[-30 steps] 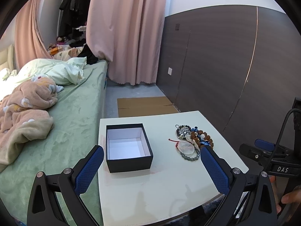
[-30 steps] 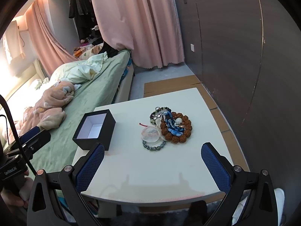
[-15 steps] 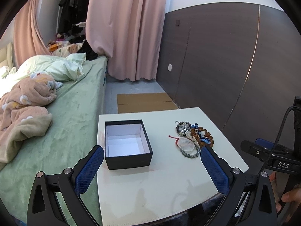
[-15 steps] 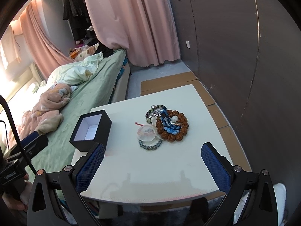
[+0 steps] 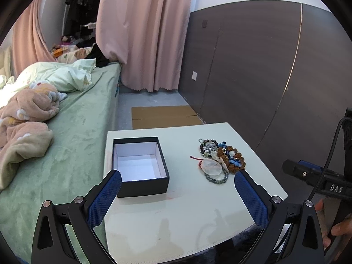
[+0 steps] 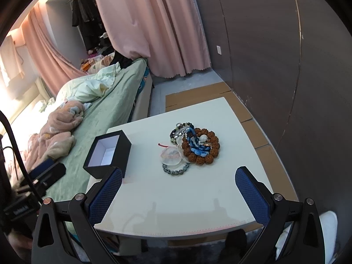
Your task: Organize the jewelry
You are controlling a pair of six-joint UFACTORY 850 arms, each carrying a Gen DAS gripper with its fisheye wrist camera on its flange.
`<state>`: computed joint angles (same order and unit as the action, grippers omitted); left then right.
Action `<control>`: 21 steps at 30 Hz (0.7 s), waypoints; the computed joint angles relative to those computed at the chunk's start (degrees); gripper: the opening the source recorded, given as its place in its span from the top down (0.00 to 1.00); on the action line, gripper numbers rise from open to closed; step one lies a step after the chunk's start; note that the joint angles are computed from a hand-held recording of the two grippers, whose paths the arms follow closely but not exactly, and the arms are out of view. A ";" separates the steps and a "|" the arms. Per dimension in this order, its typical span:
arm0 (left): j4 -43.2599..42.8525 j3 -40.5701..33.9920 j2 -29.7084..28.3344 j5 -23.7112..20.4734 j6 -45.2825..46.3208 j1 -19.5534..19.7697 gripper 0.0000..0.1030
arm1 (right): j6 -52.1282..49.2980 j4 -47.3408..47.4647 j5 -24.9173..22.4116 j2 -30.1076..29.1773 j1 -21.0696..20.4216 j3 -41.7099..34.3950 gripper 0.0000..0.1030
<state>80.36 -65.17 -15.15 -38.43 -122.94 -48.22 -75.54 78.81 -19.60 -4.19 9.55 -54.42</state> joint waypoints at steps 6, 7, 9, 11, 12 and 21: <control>0.40 -1.14 -0.91 3.53 -1.94 1.53 0.01 | 4.53 -3.46 -0.02 -1.11 -0.93 -1.42 0.00; 0.51 -1.34 -1.08 4.43 -2.40 1.87 0.01 | 5.35 -3.97 -0.23 -1.38 -1.15 -1.72 0.00; 0.27 -2.09 -1.69 6.17 -2.88 2.52 0.01 | 7.17 -4.84 -0.88 -2.04 -1.81 -2.48 0.00; 1.36 -2.61 -2.20 8.25 -4.77 3.28 0.01 | 9.05 -5.64 -1.45 -2.95 -2.42 -3.47 0.00; 1.30 -2.96 -2.47 8.84 -5.03 3.47 0.01 | 10.02 -6.00 -1.69 -3.36 -2.75 -3.93 0.00; 0.12 -7.10 -6.25 15.79 -3.37 5.78 0.12 | 18.75 -9.07 -5.46 -7.93 -5.27 -8.37 0.08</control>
<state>80.48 -72.27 -21.39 -22.64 -126.31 -42.44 -56.79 69.75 -25.06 -12.13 4.27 -62.79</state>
